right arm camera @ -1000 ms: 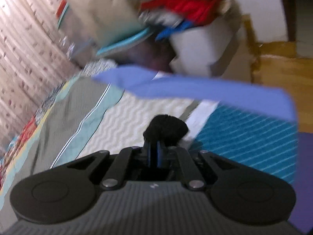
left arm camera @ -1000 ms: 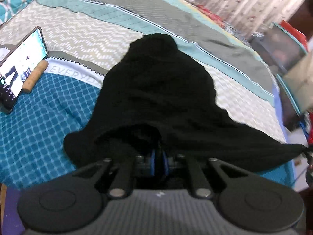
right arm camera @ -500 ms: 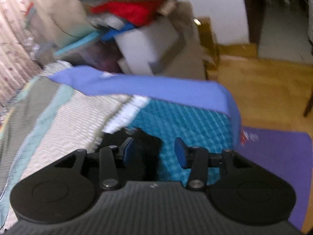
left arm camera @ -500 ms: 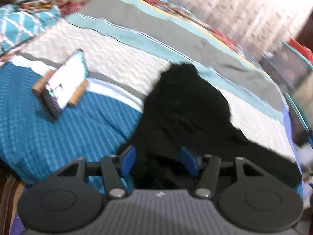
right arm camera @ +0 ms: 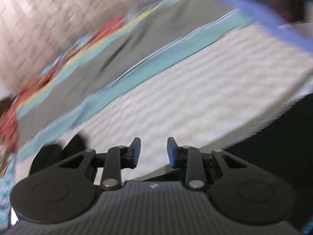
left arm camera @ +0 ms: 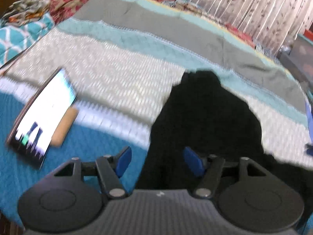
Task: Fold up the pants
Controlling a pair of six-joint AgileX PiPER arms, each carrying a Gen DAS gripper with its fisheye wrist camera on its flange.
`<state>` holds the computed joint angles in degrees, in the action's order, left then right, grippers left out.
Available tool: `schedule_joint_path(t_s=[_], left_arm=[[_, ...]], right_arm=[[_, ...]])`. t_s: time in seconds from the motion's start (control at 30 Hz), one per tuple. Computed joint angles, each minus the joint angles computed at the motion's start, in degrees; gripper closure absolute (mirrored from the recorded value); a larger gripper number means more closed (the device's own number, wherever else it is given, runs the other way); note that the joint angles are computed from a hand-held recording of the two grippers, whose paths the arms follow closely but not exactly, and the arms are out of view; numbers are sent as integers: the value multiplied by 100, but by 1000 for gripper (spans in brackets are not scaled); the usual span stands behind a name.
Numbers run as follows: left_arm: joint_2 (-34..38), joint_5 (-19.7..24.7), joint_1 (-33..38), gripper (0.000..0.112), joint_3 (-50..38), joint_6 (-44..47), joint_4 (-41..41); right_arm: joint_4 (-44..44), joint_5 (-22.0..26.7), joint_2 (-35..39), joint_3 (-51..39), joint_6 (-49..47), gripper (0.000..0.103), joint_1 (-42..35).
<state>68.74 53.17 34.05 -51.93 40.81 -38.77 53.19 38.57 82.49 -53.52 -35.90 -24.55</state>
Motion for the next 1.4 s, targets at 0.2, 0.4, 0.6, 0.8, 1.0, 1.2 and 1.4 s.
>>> schedule_joint_path(t_s=[0.2,0.4,0.6,0.8,1.0,1.2,1.4], left_arm=[[931,-1018,-1344,29,-595,-625,310],[1785,-1326,-2008,62,-941,-1383,590],[1439,-1326,-1900,100,-596,-908,211],[833,-629,-916,100,-411,-245,-230],[702,-429,-1198,97,-436,-38,121],[582,-374,-1468,93,-344,259,286],[608,-354,-1286,99,-483,-113,-5]], right_arm=[[117,-336,1002,-583,-81,69,1739],[222,-46,2068,-1480,533,69,2063],[232,-17,1775,-1252,681,99,2044],[-552,-771,632,-1049,818,99,1378],[-1505,-268,93,-1418,1244,101,33],[-2242,661,-445,-1251,976,96,-803],[-1810,495,-108,-1244,487,62,-186]])
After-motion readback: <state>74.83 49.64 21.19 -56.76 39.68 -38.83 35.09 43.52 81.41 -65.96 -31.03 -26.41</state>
